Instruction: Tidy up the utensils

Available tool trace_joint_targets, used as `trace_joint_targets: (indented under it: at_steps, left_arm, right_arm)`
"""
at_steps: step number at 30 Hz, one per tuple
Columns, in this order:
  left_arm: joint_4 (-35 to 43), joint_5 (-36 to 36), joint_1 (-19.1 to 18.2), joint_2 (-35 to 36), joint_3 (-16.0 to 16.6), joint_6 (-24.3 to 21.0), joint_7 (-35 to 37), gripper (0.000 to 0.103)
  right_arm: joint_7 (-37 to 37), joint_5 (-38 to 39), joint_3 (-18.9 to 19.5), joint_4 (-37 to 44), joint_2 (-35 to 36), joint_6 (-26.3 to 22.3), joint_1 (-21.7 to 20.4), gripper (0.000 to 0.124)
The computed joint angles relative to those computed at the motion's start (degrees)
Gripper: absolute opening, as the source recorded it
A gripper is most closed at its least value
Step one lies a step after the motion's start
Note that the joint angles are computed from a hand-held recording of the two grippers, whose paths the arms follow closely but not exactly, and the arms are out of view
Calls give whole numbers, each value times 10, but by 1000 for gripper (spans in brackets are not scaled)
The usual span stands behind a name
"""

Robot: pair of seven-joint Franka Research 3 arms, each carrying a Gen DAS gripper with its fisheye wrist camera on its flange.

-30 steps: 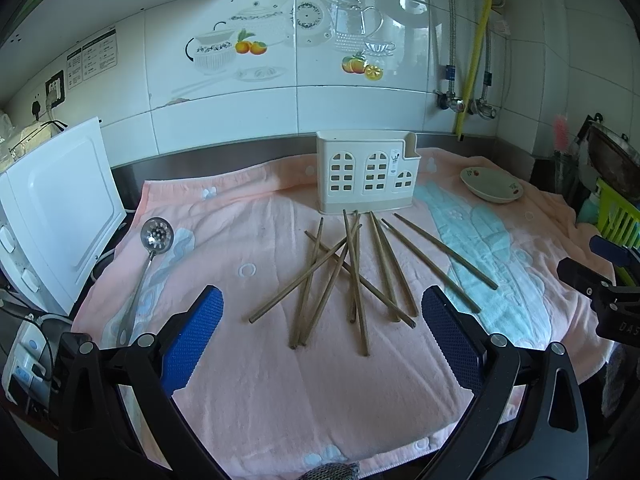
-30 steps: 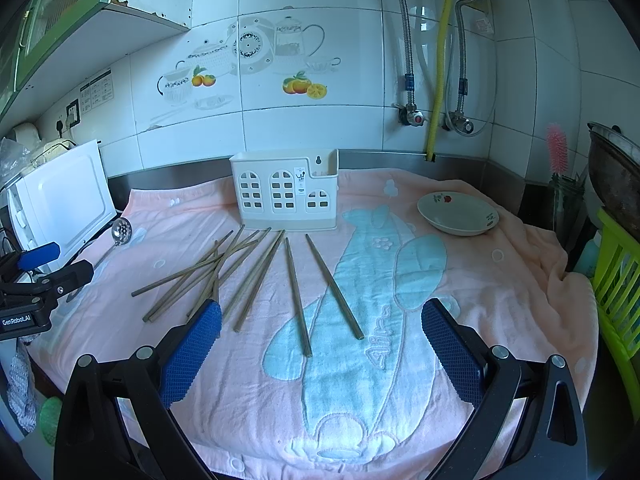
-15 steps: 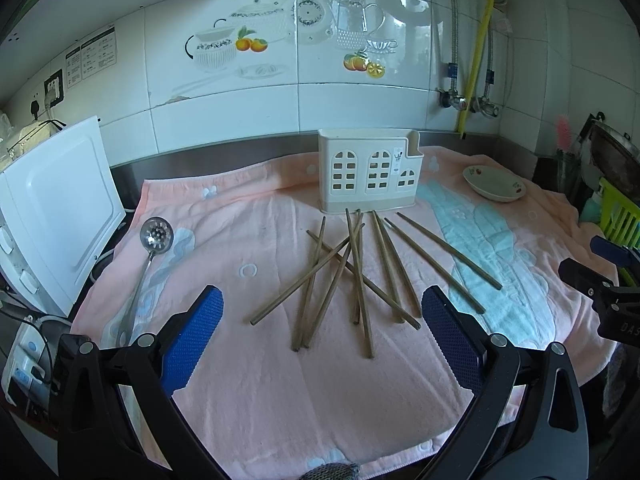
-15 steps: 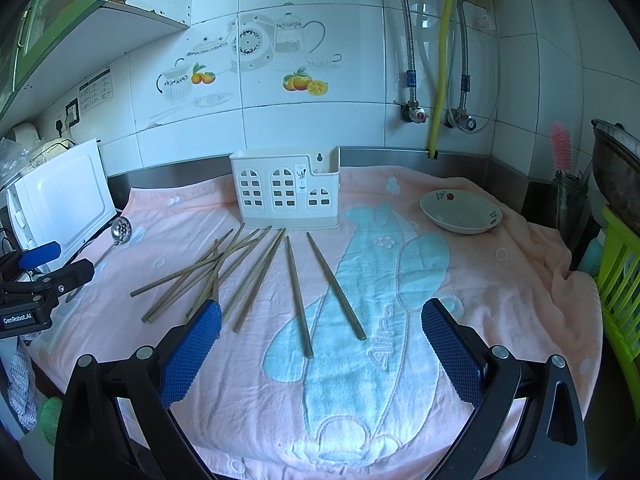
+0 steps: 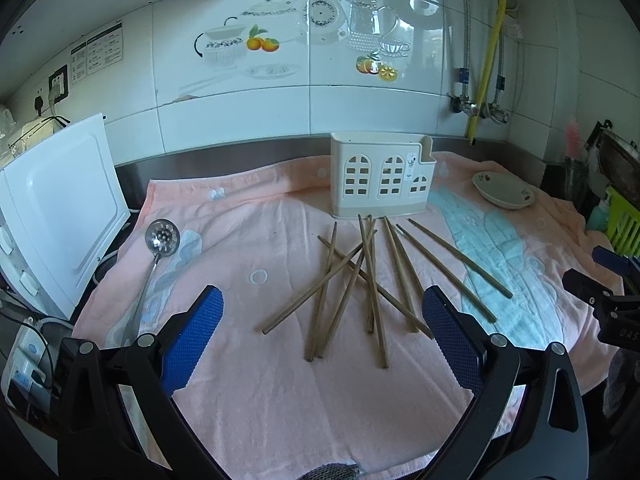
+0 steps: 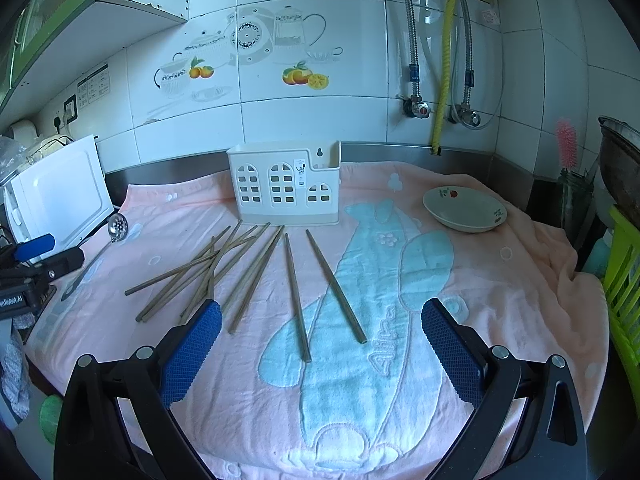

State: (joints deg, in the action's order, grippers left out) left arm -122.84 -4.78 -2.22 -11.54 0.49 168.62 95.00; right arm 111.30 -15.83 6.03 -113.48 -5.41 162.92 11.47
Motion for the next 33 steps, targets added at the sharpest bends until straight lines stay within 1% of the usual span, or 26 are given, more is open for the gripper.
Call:
trace_joint_targets:
  at_steps: [3,5,7,8,9,11,13,15,17,18,19,20,22,24,26,28,30,33]
  left_arm:
    - [-1,7,7,3,-1,11,-5,98]
    - [-1,1,4,6,6,15,4,98]
    - [1,-10,0,9,12,15,17,97]
    - [0,-24,-7,11,19,18,33,96]
    - [0,-34,-11,13,22,18,46,92]
    - [-1,-55,-18,18,28,18,76,90]
    - [-1,-65,-17,22,27,14,93,83]
    - [2,-98,-25,26,31,1,126,78]
    - [1,-154,-38,29,36,-9,171,70]
    - [2,-175,-41,31,35,-16,189,63]
    - [2,-191,-41,34,31,-21,202,57]
    - [2,-206,-41,38,27,-25,212,55]
    - [4,-235,-40,42,19,-36,236,44]
    - [10,-263,-39,50,9,-53,256,39]
    - [21,-278,-32,63,-3,-68,261,33]
    - [32,-302,-26,75,-14,-82,276,25]
    - [36,-296,-18,85,-28,-80,273,23]
    - [46,-277,-7,102,-45,-80,256,17]
  right_arm:
    - [-4,-3,-2,2,5,2,-1,97]
    - [-19,14,-6,1,8,7,2,97]
    - [-16,12,-7,0,10,7,0,97]
    - [-15,14,-8,-1,10,9,0,97]
    - [-16,20,-9,-2,11,10,0,97]
    - [-29,43,-12,-4,14,13,4,97]
    - [-27,43,-12,-3,17,12,3,97]
    - [-22,38,-12,0,22,10,4,96]
    - [-20,38,-13,0,25,10,5,96]
    - [-17,36,-14,1,27,12,6,96]
    - [-17,38,-15,1,29,12,6,96]
    - [-19,41,-16,3,30,10,8,96]
    - [-20,41,-18,6,34,9,9,96]
    - [-27,48,-20,8,38,8,12,96]
    - [-35,58,-22,9,41,9,14,96]
    - [-33,57,-24,9,42,10,15,96]
    - [-41,67,-25,11,45,10,16,96]
    - [-46,73,-27,10,46,11,17,96]
